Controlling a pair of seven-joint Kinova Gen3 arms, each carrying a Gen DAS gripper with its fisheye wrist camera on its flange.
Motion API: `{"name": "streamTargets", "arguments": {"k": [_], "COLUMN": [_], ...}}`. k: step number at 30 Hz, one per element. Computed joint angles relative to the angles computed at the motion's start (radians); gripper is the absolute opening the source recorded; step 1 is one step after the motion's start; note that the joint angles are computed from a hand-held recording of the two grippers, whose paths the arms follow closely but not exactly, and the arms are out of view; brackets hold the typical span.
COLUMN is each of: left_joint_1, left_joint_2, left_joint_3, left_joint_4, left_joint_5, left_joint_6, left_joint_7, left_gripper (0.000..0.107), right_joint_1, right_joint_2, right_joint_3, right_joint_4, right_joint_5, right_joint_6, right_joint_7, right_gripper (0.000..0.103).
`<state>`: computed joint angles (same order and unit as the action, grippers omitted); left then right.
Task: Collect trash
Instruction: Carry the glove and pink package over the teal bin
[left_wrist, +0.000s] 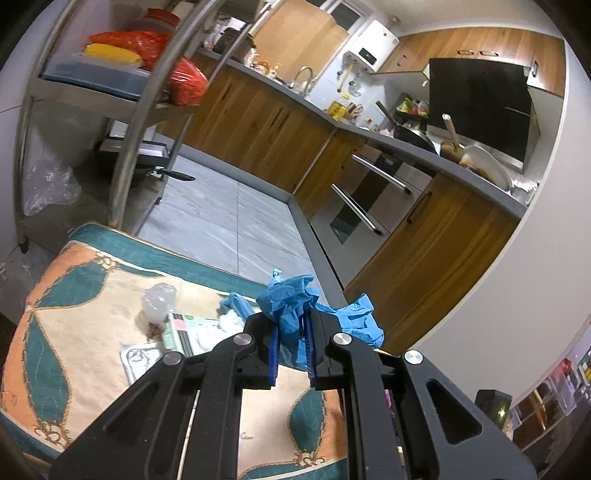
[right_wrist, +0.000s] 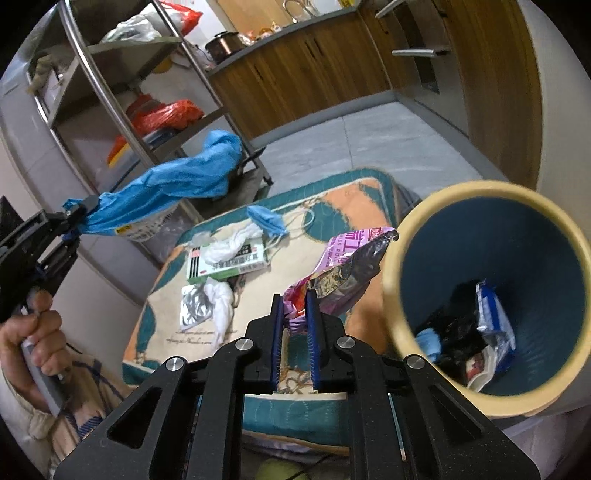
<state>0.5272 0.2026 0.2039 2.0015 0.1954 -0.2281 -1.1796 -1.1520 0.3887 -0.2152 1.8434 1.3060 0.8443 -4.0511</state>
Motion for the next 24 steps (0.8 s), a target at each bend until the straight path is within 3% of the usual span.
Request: {"name": "streamTargets", "arguments": {"k": [6, 9, 12, 20, 24], "left_joint_1": [0.101, 0.205, 0.247, 0.406, 0.459], "left_joint_2": [0.048, 0.085, 0.119, 0.235, 0.285], "left_joint_3": [-0.058, -0.134, -0.155, -0.265, -0.300], "left_joint_4": [-0.086, -0.151, -0.204, -0.385, -0.460], "left_joint_5": [0.050, 0.093, 0.089, -0.013, -0.077], "left_joint_6": [0.063, 0.111, 0.148, 0.270, 0.311], "left_joint_7": [-0.072, -0.134, -0.148, -0.110, -0.069], "left_gripper": [0.010, 0.010, 0.010, 0.010, 0.010], "right_joint_1": [-0.028, -0.030, -0.027, -0.010, 0.021], "right_joint_2": [-0.034, -0.050, -0.064, -0.094, -0.105], "right_joint_3": [-0.018, -0.030, -0.043, -0.072, -0.080], "right_joint_4": [0.036, 0.067, 0.102, 0.164, 0.150], "right_joint_5": [-0.050, -0.070, -0.086, -0.122, -0.187], "right_joint_6": [0.102, 0.128, 0.144, 0.164, 0.161], "right_joint_7": [-0.003, -0.042, -0.087, -0.162, -0.067], "right_gripper": [0.013, 0.013, 0.013, 0.013, 0.013]}}
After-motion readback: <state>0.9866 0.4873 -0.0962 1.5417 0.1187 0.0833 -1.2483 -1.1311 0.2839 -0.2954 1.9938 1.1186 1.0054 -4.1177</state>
